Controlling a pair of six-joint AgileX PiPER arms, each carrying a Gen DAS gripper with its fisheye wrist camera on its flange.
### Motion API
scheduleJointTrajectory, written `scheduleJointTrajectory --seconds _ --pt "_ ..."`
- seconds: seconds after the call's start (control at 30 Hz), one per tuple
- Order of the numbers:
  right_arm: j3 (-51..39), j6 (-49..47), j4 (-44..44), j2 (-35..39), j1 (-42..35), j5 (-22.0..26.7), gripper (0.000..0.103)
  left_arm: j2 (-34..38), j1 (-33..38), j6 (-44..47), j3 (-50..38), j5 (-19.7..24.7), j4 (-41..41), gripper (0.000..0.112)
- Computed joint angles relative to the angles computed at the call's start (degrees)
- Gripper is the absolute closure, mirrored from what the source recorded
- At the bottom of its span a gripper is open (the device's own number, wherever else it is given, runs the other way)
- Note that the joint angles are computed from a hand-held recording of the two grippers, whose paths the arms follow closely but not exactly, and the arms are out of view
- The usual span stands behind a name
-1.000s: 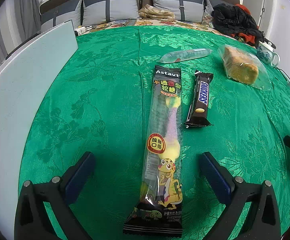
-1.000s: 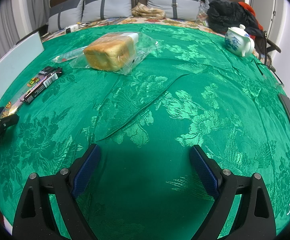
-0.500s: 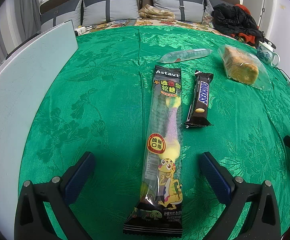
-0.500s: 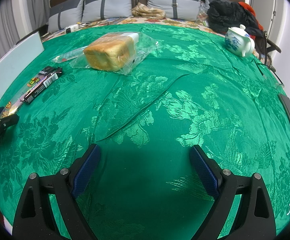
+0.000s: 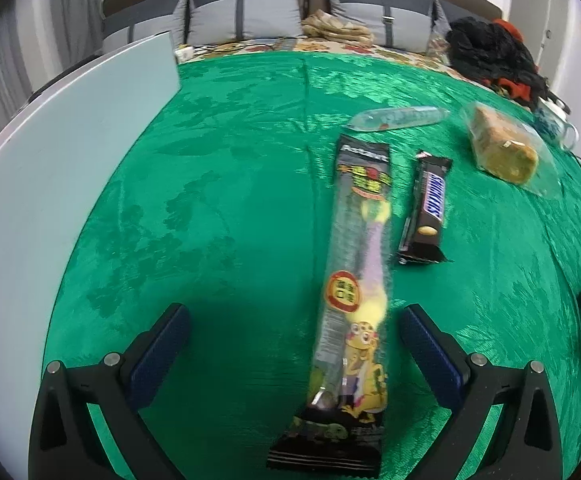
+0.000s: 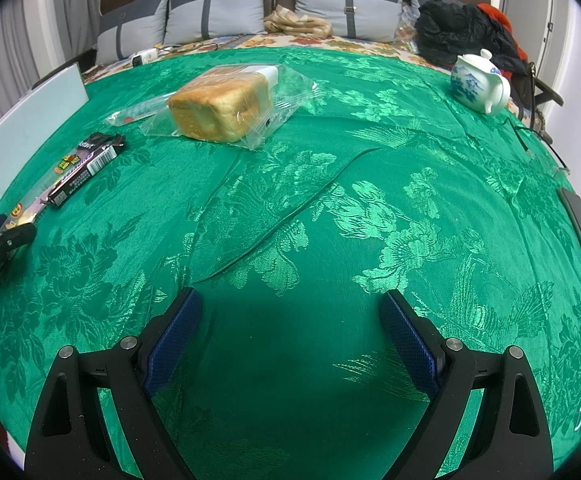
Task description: Organize snacks
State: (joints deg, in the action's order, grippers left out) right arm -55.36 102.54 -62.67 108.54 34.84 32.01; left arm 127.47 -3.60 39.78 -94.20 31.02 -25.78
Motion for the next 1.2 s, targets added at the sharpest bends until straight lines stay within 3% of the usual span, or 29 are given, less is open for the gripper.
scheduleJointTrajectory --seconds 1.2 --pt "0.0 0.1 -0.1 0.0 0.0 0.0 0.01 0.2 -0.1 -1.4 -0.1 -0.4 0.9 0.009"
